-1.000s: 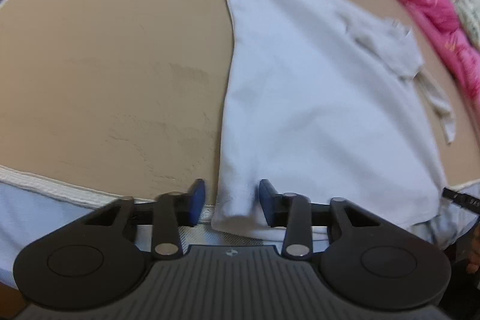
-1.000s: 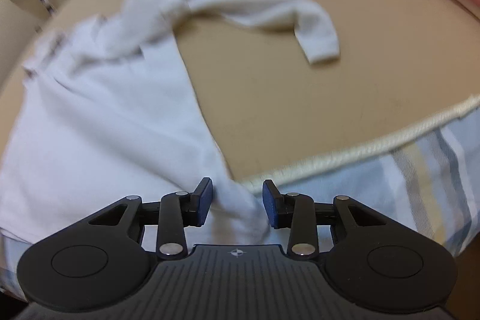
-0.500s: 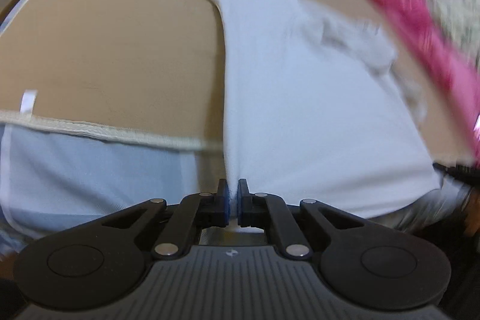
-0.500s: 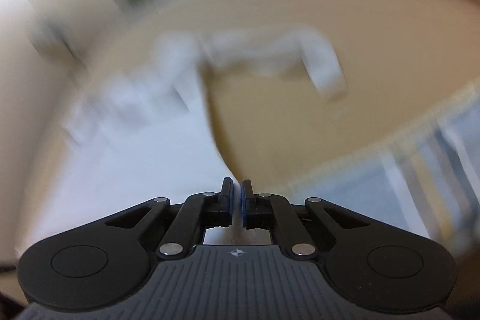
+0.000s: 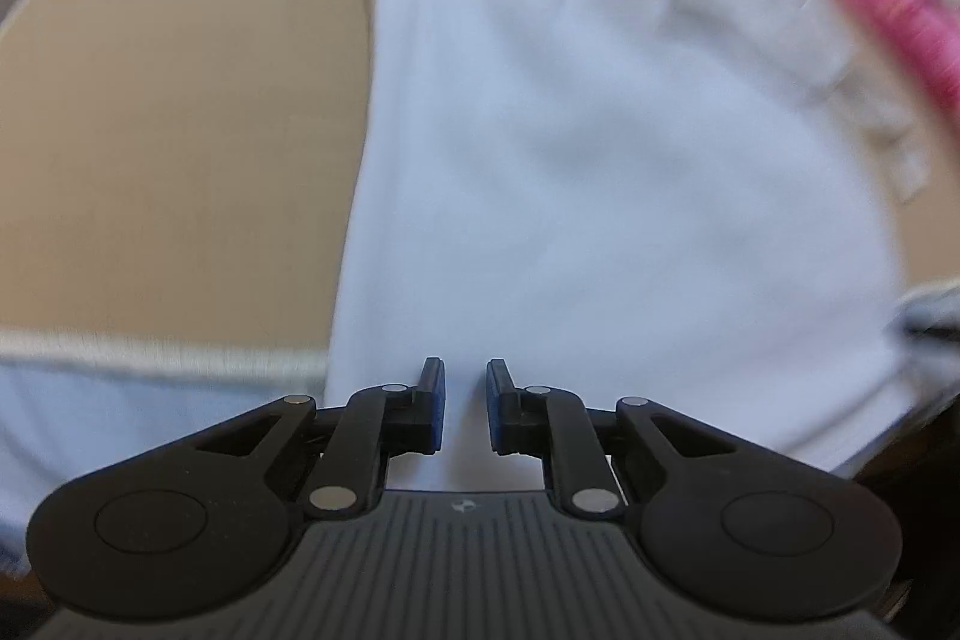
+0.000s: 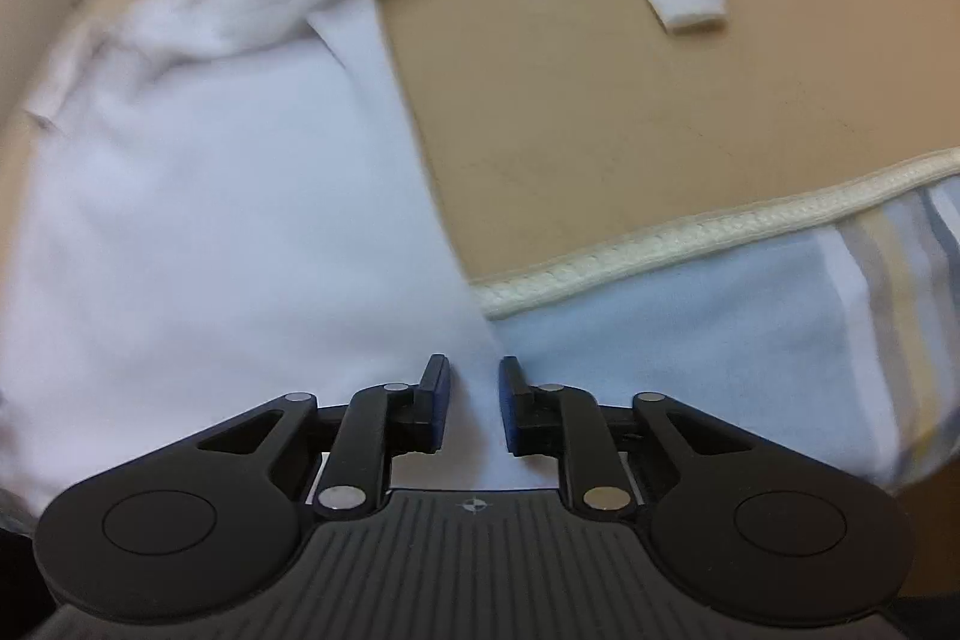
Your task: Fold small clothes
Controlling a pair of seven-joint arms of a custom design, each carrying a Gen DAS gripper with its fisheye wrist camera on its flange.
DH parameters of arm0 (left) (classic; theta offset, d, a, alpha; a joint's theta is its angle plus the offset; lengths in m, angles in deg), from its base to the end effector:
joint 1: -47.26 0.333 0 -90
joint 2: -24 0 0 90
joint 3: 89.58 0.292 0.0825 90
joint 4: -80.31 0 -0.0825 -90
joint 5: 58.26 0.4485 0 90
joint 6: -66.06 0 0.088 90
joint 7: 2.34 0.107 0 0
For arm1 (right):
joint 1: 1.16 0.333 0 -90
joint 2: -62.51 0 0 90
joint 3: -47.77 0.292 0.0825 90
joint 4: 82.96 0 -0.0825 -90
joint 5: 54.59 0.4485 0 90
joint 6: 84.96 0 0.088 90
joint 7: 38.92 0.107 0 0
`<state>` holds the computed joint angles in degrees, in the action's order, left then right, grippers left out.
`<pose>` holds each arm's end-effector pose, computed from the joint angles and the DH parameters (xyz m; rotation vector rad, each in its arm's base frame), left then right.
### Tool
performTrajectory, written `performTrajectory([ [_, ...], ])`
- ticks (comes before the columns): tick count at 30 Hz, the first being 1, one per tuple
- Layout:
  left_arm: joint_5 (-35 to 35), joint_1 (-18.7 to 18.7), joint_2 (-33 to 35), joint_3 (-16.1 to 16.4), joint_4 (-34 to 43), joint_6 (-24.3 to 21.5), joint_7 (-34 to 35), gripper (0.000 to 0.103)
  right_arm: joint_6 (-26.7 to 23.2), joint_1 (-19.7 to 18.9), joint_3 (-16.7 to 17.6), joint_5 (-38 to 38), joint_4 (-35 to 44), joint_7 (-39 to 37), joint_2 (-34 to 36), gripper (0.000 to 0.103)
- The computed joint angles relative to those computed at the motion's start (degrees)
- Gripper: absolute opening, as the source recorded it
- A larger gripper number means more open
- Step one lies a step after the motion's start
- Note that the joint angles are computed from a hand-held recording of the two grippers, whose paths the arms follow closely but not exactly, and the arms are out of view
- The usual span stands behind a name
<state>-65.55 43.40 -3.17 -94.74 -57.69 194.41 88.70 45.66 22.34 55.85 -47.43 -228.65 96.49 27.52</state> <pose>0.4982 -0.0836 0.4716 -1.9802 2.2072 -0.4117 0.3985 0.2471 0.4649 -1.6397 2.2648 -0.0220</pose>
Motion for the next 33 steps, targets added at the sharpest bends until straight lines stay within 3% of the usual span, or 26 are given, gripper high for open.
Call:
performTrajectory([
  [2,-0.5,0.2,0.3,-0.1,0.8,0.2,-1.9,0.015,2.5,-1.8,1.9,-3.2,0.3,2.9,-1.1,0.021],
  [6,-2.7,-1.1,-3.4,0.1,-2.3,12.0,-1.9,0.015,11.8,-5.5,4.7,-8.9,-1.7,10.1,-4.5,0.021],
  [8,-3.3,-1.5,-3.8,0.0,-2.8,15.5,-2.9,0.015,14.9,-6.3,4.3,-10.3,-0.5,10.8,-3.0,0.021],
  [12,-2.4,-3.3,0.3,0.1,0.4,21.2,-2.7,0.009,22.8,-8.0,2.4,-13.2,5.3,7.4,5.0,0.021],
  [13,-2.2,-2.3,3.9,-1.4,3.3,23.3,-2.3,0.009,23.4,-8.3,1.7,-13.8,7.6,5.5,7.8,0.021],
  [14,-1.4,-2.7,5.5,-0.9,5.2,23.8,-1.7,0.009,24.3,-8.3,0.9,-13.9,9.9,3.7,11.0,0.021],
  [17,4.1,-0.5,14.4,-2.5,14.2,26.2,-2.6,0.012,24.3,-6.1,-2.7,-8.5,17.0,-3.1,21.0,0.032],
  [19,9.4,1.2,22.0,-3.7,21.5,27.7,-7.5,0.022,24.0,-7.0,-2.3,-9.0,20.5,-2.2,25.6,0.037],
  [21,15.4,1.5,31.0,-3.4,30.3,28.4,-13.6,0.056,23.7,-7.3,-2.4,-9.9,23.5,-2.9,29.2,0.050],
  [23,21.9,0.0,38.9,-1.6,38.7,26.7,-19.1,0.074,22.3,-7.3,-2.4,-12.0,26.5,-2.7,32.4,0.055],
  [25,29.3,-3.7,46.4,2.1,47.0,22.9,-24.9,0.075,21.6,-6.9,-2.7,-11.4,29.1,-4.8,35.0,0.055],
  [26,31.4,-4.0,48.6,2.4,49.1,22.2,-26.4,0.075,21.4,-6.7,-2.9,-10.8,30.0,-5.9,35.9,0.055],
  [27,32.3,-4.2,50.1,3.0,50.0,22.9,-26.9,0.063,21.2,-6.6,-2.9,-10.3,30.9,-7.4,36.8,0.055],
  [28,32.5,-4.0,51.1,3.0,50.3,22.9,-26.5,0.044,20.7,-6.3,-3.0,-11.0,31.8,-8.0,37.6,0.055],
  [29,32.3,-4.1,52.5,3.3,52.3,19.7,-25.7,0.016,20.1,-6.0,-3.1,-12.7,32.6,-8.2,38.3,0.055],
  [30,31.6,-4.3,53.8,4.0,54.9,16.5,-26.2,0.011,19.7,-5.7,-3.2,-13.9,33.3,-8.7,38.8,0.055],
  [31,30.6,-2.8,53.8,3.6,55.8,16.4,-30.4,0.009,19.5,-5.5,-3.2,-14.7,33.8,-9.5,39.2,0.051],
  [32,33.6,-3.4,53.4,5.2,56.8,14.6,-38.5,0.009,19.4,-5.2,-3.4,-16.3,34.3,-9.3,39.6,0.046],
  [33,40.6,-5.4,53.1,8.8,58.8,9.7,-48.4,0.009,19.3,-5.0,-3.7,-18.3,34.8,-8.3,39.8,0.030],
])
